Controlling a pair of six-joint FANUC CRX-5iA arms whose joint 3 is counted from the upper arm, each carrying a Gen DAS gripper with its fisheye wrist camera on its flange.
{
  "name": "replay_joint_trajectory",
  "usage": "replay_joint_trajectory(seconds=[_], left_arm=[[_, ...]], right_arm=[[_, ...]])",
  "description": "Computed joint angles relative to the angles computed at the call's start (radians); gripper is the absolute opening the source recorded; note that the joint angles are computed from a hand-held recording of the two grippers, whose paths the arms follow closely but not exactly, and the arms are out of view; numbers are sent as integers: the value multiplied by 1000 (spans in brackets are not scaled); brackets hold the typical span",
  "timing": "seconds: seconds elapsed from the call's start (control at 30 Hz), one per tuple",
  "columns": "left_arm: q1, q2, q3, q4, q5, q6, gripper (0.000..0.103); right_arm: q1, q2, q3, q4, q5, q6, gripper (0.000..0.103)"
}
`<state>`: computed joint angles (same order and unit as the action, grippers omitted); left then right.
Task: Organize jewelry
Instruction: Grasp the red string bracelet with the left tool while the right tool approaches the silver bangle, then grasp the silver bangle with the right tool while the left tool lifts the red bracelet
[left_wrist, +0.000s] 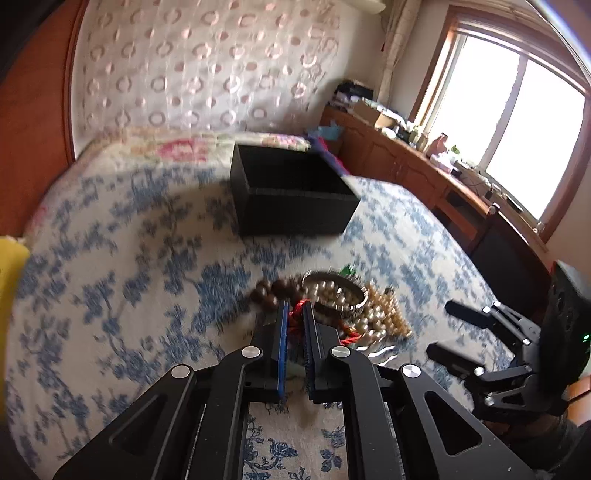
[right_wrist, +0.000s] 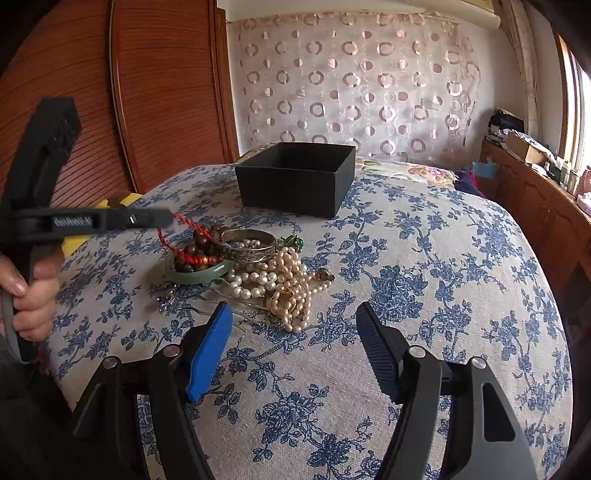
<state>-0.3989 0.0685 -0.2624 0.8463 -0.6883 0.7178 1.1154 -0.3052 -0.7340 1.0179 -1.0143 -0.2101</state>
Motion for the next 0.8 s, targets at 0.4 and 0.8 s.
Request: replay_joint_trajectory(seconds=[0.4, 0.8], left_arm=[[0, -69, -13, 65, 70, -71, 6], [34, -74, -33, 73, 85, -87, 7]], right_arm=[[-50, 3, 50, -19, 59, 129, 60], [-220, 158, 256, -277, 272, 571, 29]])
